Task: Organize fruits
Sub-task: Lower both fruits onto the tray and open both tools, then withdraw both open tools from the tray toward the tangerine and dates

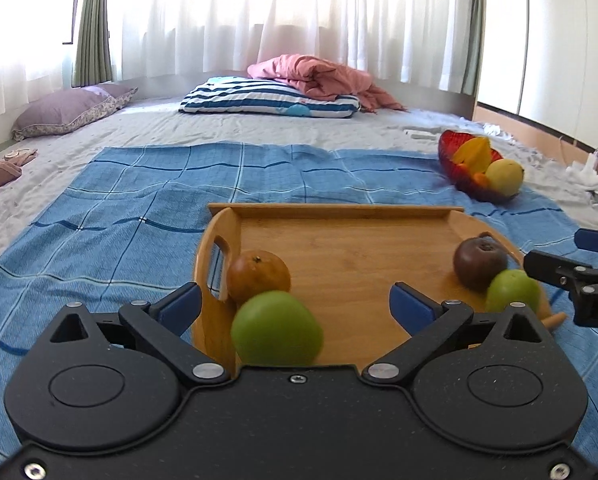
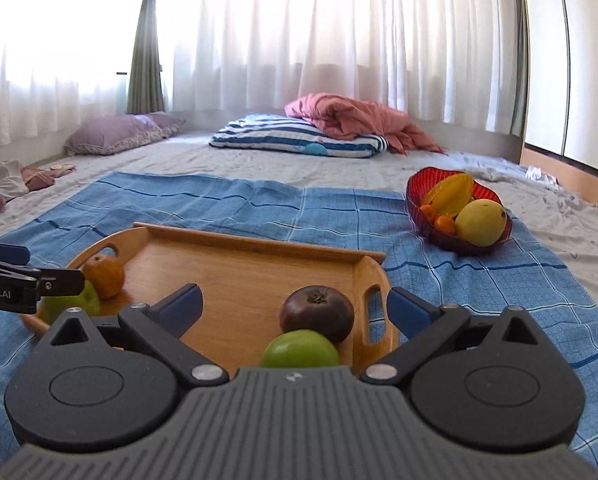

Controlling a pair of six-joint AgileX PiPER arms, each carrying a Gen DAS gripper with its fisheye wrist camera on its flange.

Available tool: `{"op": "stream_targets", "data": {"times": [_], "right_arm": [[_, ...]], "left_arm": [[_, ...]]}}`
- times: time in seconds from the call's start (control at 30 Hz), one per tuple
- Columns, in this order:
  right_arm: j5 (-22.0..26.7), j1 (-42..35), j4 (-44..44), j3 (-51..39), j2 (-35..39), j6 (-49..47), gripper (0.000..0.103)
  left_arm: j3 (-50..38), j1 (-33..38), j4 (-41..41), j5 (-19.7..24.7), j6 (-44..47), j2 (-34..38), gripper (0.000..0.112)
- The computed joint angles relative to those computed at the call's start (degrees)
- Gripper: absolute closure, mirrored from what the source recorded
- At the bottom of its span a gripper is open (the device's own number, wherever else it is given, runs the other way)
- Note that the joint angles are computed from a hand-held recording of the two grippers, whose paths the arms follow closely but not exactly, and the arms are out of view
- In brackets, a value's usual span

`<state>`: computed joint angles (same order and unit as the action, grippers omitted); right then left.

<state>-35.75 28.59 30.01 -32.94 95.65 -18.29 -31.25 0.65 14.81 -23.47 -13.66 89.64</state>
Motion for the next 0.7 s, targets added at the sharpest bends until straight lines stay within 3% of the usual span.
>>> {"op": "stream_targets", "data": {"times": [0.27, 0.5, 0.7], "right_arm": [[-15.86, 5.52, -0.11, 8.59, 2.50, 6.48, 0.000], [-25.05, 9.72, 0.98, 13.77, 5.67, 13.69, 0.000], [-32.32, 14.64, 4.68, 16.70, 9.62, 17.95, 0.000]], "left_arm": [[7.67, -0.52, -2.77, -7.73, 3.10, -0.90, 0.010], [11.70, 0.45, 2.09, -11.03, -1.27, -1.01, 0.010], [15.30, -0.18, -0.16, -15.42, 0.74, -0.17, 0.010]]}}
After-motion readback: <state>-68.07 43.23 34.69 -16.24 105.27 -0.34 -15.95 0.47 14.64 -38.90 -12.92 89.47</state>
